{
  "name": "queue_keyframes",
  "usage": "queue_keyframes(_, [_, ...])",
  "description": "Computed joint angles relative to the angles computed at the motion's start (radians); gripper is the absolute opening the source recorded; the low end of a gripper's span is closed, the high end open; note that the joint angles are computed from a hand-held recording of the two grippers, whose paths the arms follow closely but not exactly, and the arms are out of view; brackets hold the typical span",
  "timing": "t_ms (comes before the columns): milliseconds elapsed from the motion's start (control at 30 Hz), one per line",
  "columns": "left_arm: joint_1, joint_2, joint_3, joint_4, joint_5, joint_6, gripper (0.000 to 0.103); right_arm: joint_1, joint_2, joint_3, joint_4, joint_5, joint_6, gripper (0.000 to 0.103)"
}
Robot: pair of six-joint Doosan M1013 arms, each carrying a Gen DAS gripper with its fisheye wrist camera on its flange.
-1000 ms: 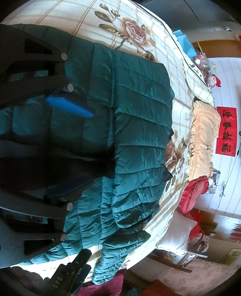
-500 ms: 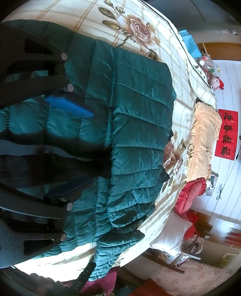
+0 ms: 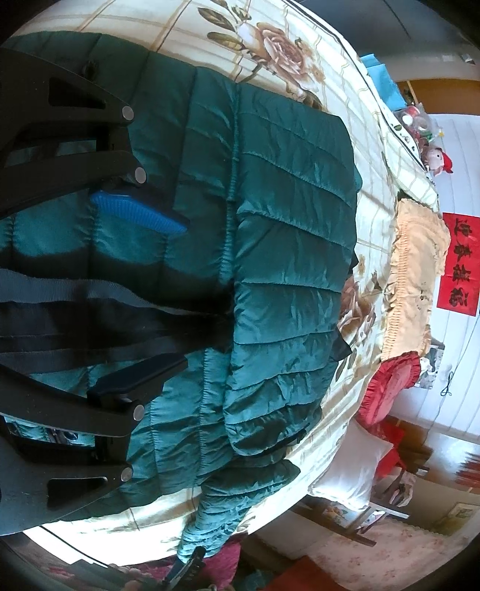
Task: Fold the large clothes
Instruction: 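Move the right tool to the spread sleeve cuff and grasp it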
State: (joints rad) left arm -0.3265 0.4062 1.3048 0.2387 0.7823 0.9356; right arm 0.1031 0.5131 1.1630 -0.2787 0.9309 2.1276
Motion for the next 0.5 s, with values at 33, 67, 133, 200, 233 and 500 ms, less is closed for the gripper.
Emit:
queue_keyframes(33, [-0.001,0.001,0.0,-0.001,0.001,0.003,0.067,-0.006,0.002,0.0,-0.01,0.002,0.012,0.087])
queue_keyframes(67, [-0.001,0.0,0.0,0.0,0.001,0.003,0.067,-0.015,0.002,0.001,-0.011,0.0,0.022,0.087])
queue_keyframes(133, [-0.002,0.001,0.0,0.002,0.003,0.006,0.067,-0.031,0.005,0.0,-0.013,-0.003,0.048,0.087])
queue_keyframes(200, [-0.001,0.003,0.0,-0.001,0.006,0.01,0.067,-0.052,0.007,0.0,-0.015,-0.009,0.092,0.087])
queue_keyframes(233, [-0.001,0.004,-0.001,-0.001,0.006,0.01,0.067,-0.059,0.01,-0.003,-0.016,-0.01,0.113,0.088])
queue_keyframes(500, [0.003,0.006,0.0,-0.024,0.008,0.024,0.067,-0.136,0.037,-0.017,0.121,-0.038,0.214,0.088])
